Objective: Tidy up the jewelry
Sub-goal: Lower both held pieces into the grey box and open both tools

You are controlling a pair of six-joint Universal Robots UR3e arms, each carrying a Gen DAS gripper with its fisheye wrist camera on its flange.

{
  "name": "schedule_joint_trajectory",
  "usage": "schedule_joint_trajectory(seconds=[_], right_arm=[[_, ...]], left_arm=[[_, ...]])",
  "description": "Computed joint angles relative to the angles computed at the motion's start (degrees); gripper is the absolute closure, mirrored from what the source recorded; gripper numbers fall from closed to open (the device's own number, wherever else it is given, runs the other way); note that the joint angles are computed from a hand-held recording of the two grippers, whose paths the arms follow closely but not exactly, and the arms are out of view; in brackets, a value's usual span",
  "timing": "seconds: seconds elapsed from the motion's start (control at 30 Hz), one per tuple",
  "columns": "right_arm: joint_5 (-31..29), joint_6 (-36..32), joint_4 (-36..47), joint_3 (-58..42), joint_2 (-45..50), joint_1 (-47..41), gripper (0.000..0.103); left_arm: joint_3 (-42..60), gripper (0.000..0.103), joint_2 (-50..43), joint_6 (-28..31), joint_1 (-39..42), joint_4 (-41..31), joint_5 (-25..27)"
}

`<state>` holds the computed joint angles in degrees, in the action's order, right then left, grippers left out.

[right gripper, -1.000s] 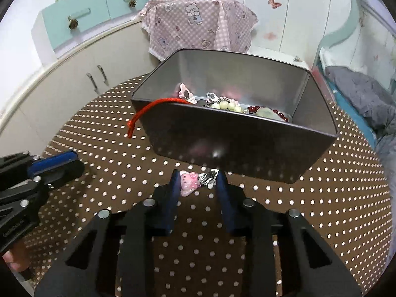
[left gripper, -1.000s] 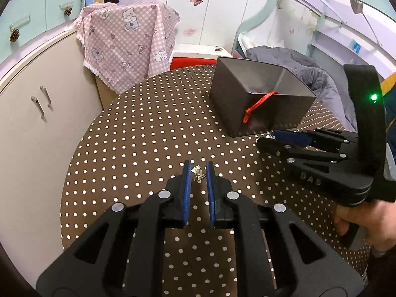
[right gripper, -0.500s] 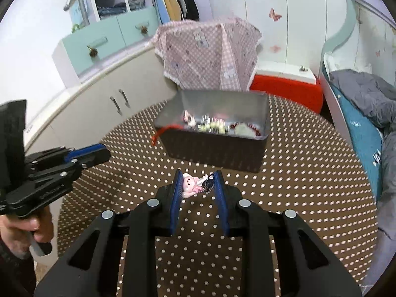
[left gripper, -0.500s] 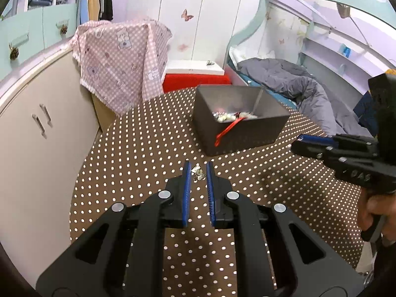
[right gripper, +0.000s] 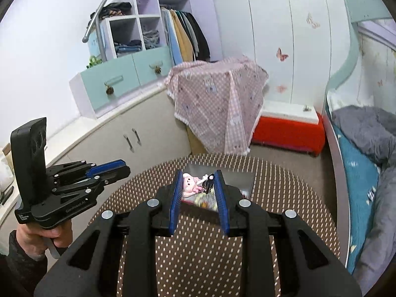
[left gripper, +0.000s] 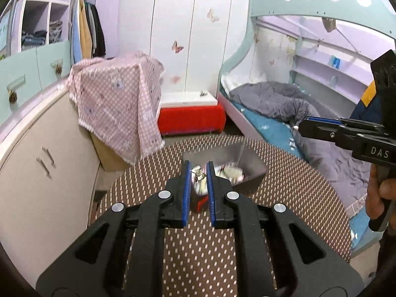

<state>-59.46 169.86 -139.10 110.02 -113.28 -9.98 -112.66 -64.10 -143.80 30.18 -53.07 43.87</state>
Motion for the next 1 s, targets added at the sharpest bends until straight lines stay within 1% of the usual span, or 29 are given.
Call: schedule_joint_trajectory(seconds=[0.1,0.23,0.4,0.53,0.57,0.6,0.63,0.67,0.7,0.73,0.8,0.9,1.0], right_arm=[[-0.3,0.6,0.3,-4.6,3.4,0.6,0.079],[-1.0,1.3,0.2,-9.6,9.0,1.6,0.079],[-1.6,2.6,1.5,-15.1,18.0,2.7,0.079],[-0.1,4.2,3.1,-17.6,23.6,1.8,0.078],[0.7,4.6,3.7,-18.3,24.6,1.3,0.068],[1.5,5.4,3.7,-18.4,25.2,0.7,0.041],[1.9,7.1,1.4,-16.7,25.2,-0.1,0.025],[1.3,8.5,-1.1,-15.0,24.5,-0.7,0.012],[1.6,9.0,-2.1,-13.8,23.8,-1.5,0.011],[2.1,9.3,-2.1,-13.3,23.3,-2.1,0.010],[2.2,10.6,-2.2,-12.2,21.9,-3.2,0.008],[1.0,11.2,-2.3,-11.1,19.6,-3.9,0.008],[0.5,11.4,-2.5,-9.5,16.7,-4.3,0.008]], left_arm=[[3.7,0.091,-4.3,-4.0,-3.3,3.7,0.9],[10.2,0.091,-12.2,-8.7,-9.2,8.4,4.1],[17.1,0.091,-21.2,-11.9,-15.7,10.3,9.3],[21.5,0.089,-27.0,-13.0,-18.7,8.8,12.8],[22.3,0.087,-28.4,-13.1,-19.6,9.0,14.9],[22.9,0.064,-29.5,-13.2,-20.3,9.4,16.8],[22.8,0.021,-29.8,-13.8,-20.4,10.2,17.7],[21.0,0.010,-29.5,-15.4,-19.9,13.6,17.8],[18.6,0.008,-28.6,-16.9,-19.1,17.5,17.1],[17.7,0.008,-28.0,-17.4,-18.2,18.4,16.5],[17.8,0.008,-27.2,-18.3,-17.7,17.3,18.1],[15.3,0.008,-24.3,-18.8,-16.7,18.3,18.4],[11.3,0.008,-18.8,-18.4,-15.2,19.2,19.3]])
